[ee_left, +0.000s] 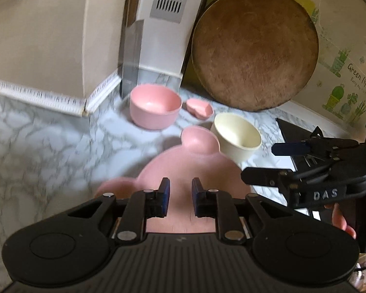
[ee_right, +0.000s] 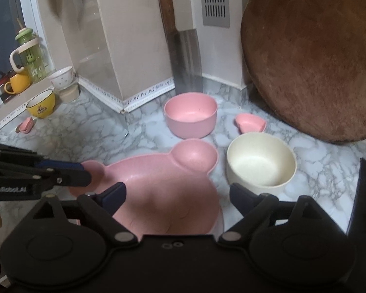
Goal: Organize plates and bowls
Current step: 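Open both tools and move them toward the cream bowl, then close the right tool on the cream bowl rim while the left tool closes too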
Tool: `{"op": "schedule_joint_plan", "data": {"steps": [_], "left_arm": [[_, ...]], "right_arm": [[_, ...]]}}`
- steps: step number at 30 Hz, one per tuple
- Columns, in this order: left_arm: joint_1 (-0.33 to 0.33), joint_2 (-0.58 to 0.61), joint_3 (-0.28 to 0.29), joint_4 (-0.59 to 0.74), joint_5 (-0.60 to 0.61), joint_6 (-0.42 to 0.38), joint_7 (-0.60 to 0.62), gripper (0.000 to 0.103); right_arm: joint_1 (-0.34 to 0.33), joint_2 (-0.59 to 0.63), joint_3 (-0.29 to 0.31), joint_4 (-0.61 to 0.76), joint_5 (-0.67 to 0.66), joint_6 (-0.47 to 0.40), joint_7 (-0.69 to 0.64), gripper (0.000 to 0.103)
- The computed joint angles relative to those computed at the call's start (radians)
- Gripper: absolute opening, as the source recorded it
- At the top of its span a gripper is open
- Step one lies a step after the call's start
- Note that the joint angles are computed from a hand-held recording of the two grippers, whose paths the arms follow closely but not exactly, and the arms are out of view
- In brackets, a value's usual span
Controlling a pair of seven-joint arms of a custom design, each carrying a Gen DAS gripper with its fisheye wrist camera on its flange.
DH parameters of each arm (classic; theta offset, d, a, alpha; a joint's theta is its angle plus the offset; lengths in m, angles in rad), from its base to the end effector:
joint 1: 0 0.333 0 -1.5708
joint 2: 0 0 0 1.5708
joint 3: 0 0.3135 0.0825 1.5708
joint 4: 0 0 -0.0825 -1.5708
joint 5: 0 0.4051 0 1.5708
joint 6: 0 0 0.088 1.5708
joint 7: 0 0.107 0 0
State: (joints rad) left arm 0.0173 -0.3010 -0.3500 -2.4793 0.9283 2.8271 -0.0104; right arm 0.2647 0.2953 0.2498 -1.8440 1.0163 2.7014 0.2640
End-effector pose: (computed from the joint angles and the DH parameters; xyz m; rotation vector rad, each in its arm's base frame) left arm 0.4501 -0.2017 0.4315 -2.0802 1.3513 -0.8277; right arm 0.6104 0.2975 0.4067 -2.1733 0.6810 -0.2099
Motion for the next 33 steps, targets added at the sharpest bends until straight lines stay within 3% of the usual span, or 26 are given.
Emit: {"op": "schedule_joint_plan", "data": {"steps": [2, 3, 5, 6, 11, 17, 23, 33], "left_arm": [[0.011, 0.017, -0.006, 0.026, 0.024, -0.018, -0.008, 0.037], [0.016, 0.025, -0.007, 0.037, 0.044, -0.022, -0.021, 0.050], [0.020, 0.040, -0.008, 0.063, 0.088, -0.048, -0.050, 0.066], [0.018, 0.048, -0.005, 0.077, 0.109, -0.067, -0.060, 0.070], [-0.015, 0.096, 0.046, 0.132, 0.134, -0.110, -0.064, 0.077], [-0.030, 0.143, 0.101, 0.178, 0.125, -0.114, -0.078, 0.077], [-0.043, 0.200, 0.132, 0.233, 0.139, -0.144, -0.061, 0.077], [-0.061, 0.324, 0.208, 0.346, 0.081, -0.177, -0.033, 0.077]], "right_arm": [[-0.003, 0.004, 0.005, 0.011, 0.016, 0.013, -0.019, 0.097], [-0.004, 0.009, 0.007, 0.020, 0.022, 0.018, -0.027, 0.099], [-0.006, 0.019, 0.009, 0.039, 0.026, 0.027, -0.037, 0.100], [-0.004, 0.024, 0.009, 0.049, 0.021, 0.032, -0.034, 0.101], [-0.007, 0.058, 0.007, 0.101, -0.019, 0.045, 0.008, 0.103], [-0.020, 0.115, 0.014, 0.171, -0.099, 0.082, 0.101, 0.103], [-0.035, 0.173, 0.018, 0.254, -0.200, 0.052, 0.207, 0.102], [0.029, 0.404, -0.004, 0.606, -0.462, -0.056, 0.494, 0.098]]}}
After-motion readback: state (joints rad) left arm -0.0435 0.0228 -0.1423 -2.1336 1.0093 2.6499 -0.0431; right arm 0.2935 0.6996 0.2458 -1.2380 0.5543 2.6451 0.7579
